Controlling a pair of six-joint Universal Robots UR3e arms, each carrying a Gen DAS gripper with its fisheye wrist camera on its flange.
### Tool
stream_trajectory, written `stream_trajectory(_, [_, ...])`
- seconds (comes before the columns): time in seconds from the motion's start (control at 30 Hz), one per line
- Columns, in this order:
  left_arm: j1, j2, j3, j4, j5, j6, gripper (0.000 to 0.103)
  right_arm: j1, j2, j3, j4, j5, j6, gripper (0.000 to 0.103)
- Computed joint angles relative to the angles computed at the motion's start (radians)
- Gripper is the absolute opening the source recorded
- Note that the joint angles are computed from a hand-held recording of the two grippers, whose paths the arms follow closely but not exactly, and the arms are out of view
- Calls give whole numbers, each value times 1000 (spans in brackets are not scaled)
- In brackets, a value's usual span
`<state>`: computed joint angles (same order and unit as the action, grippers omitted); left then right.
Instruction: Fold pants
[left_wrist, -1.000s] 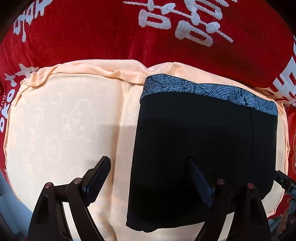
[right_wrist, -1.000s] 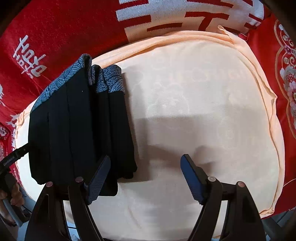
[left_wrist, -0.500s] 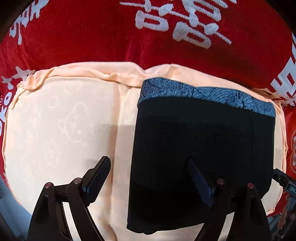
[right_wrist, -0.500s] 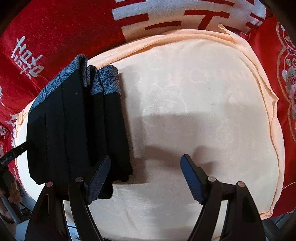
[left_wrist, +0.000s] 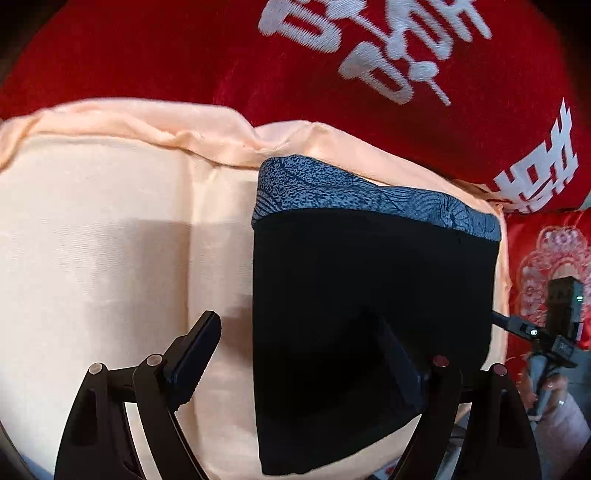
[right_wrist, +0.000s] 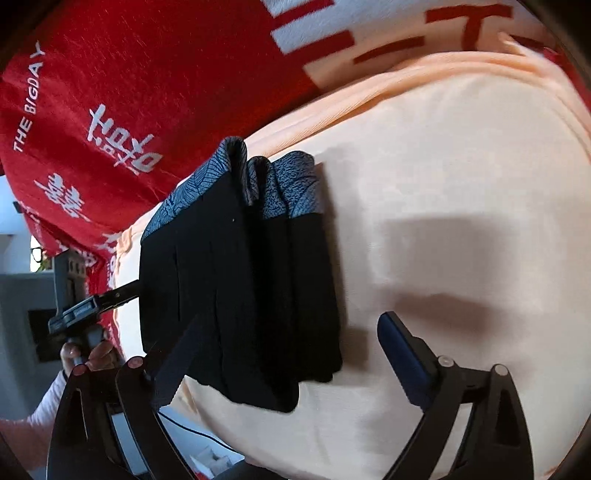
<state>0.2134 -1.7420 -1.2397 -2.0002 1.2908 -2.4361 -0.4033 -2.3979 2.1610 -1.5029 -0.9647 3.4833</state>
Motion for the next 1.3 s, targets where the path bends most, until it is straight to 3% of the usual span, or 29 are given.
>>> stream_trajectory(0.1, [-3,-40,-4,13,-11,19,86,5,34,61,-89,42,-29,96])
stream_trajectory(0.17, [-4,-53,-13,20,-21,23,101,-2,39,90,-109,60,-58,96])
stream_trajectory(0.4, [-23,-85,-55,43,-64,28,102,-34,116,238,-320,175,-115,97])
stream_trajectory(0.57, [-49,-98,-73,54,-84,9,102,-37,145,272,-418,198,-86,97])
stream_trajectory(0.67, [-52,-92,-80,64,-74,-19,103,-20,172,269,-466,186,-3,94])
stream_trajectory(0.73, [-56,-69,-97,82,-68,-52,103,-4,190,235,-444,160,30,85])
stream_trajectory(0.87, [-55,11,-140,103,-92,-46,78,-21,174,210,-367,176,20,57])
stream_trajectory(0.97, [-47,41,-123,75,-104,-39,66,-47,112,203,-311,199,33,46])
stream_trajectory(1.1, [-71,96,-120,75,-94,-76,59,-59,66,162,-239,238,21,42])
stream_trajectory(1.3, [-33,211,-70,-56,-109,-81,58,-85,-27,67,-10,297,-56,42])
